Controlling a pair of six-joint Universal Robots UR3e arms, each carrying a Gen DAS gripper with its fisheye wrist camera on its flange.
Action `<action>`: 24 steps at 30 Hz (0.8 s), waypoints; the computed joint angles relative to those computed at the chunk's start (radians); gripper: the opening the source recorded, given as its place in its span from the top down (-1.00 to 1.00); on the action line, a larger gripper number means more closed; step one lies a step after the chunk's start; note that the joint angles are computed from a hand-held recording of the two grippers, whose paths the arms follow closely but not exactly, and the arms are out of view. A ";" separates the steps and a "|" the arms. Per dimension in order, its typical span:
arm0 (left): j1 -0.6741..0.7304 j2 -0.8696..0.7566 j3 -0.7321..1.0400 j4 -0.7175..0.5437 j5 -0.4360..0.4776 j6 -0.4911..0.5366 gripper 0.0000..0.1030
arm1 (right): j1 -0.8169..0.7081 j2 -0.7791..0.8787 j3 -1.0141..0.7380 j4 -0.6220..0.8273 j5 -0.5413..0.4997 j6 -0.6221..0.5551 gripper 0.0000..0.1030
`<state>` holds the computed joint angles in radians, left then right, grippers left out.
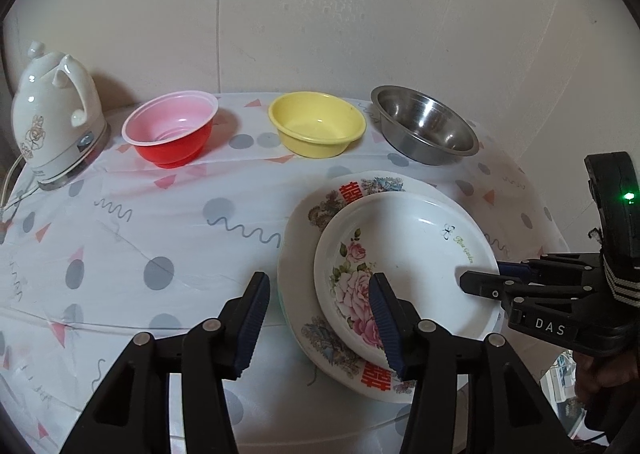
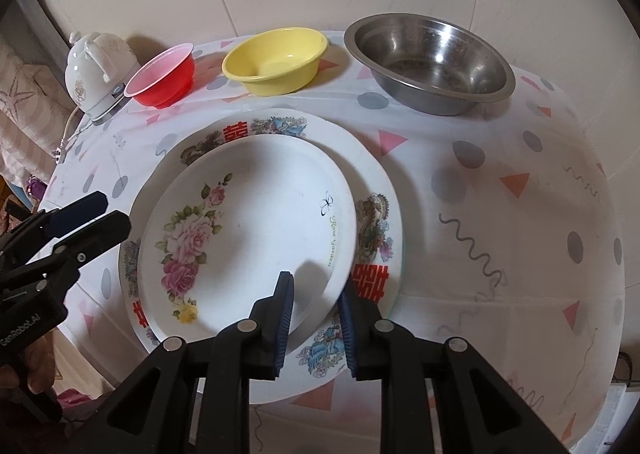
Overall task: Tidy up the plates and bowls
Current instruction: 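Open the right gripper to release the floral plate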
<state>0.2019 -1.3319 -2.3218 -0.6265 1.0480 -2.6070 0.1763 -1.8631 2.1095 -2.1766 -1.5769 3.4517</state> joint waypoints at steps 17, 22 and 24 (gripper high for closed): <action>0.097 0.107 -0.044 -0.127 -0.028 0.085 -0.02 | 0.079 0.008 -0.043 0.049 -0.072 0.084 0.44; 0.122 0.129 -0.047 -0.167 -0.037 0.116 -0.03 | 0.087 -0.001 -0.044 0.059 -0.081 0.105 0.44; 0.132 0.138 -0.047 -0.185 -0.040 0.131 -0.05 | 0.092 -0.002 -0.045 0.057 -0.079 0.110 0.44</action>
